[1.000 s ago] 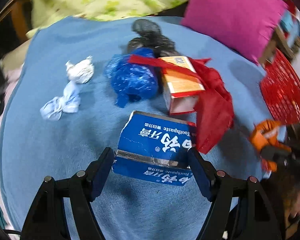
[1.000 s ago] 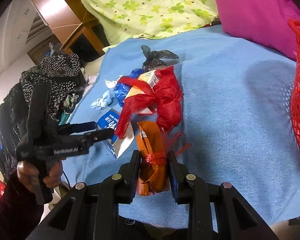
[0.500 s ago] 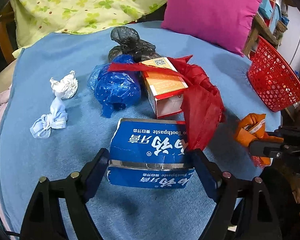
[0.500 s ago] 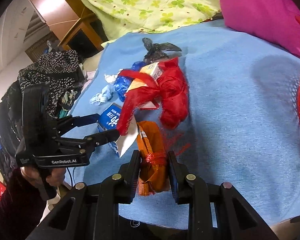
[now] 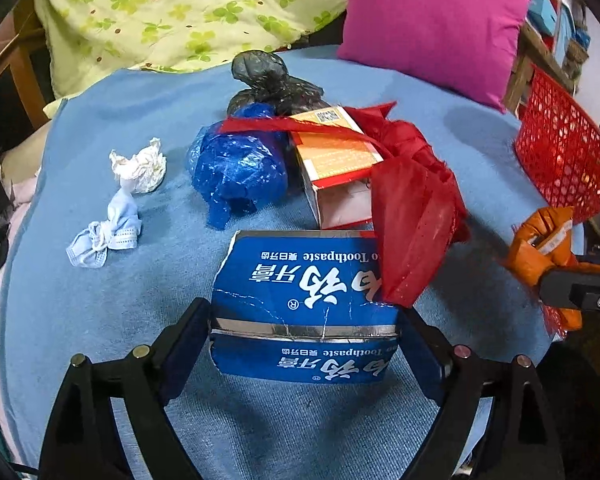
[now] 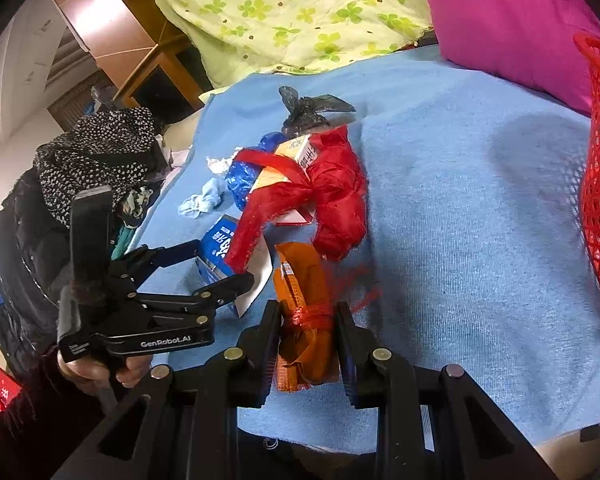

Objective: Collect trash
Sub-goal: 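Carry the toothpaste box and orange item into the red wastebasket and release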

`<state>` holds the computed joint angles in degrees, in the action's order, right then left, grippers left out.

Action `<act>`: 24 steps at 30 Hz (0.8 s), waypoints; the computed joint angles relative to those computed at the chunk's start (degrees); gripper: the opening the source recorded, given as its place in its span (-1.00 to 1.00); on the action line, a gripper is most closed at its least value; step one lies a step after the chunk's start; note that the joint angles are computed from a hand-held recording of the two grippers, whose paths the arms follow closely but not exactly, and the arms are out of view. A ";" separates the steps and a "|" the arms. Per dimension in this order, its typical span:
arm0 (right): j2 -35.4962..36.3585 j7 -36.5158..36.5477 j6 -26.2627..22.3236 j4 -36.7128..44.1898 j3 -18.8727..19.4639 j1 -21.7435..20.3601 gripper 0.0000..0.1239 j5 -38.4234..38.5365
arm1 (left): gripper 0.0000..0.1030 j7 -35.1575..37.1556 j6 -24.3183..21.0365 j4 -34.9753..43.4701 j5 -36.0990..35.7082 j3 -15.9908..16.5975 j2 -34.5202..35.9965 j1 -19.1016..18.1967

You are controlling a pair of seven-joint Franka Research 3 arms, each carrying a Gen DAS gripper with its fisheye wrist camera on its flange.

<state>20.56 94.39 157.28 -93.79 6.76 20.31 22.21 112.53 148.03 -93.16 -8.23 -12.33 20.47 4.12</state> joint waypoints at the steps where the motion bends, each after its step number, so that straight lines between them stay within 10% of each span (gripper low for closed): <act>1: -0.23 0.02 0.27 -0.20 -0.07 0.10 -0.53 -0.14 | 0.76 -0.24 0.01 -0.06 -0.17 0.00 -0.05 0.03; 24: -14.69 1.94 13.62 -13.41 -1.87 0.43 -0.53 -3.35 | 0.75 1.88 10.50 -11.52 -8.74 2.57 -17.85 -2.06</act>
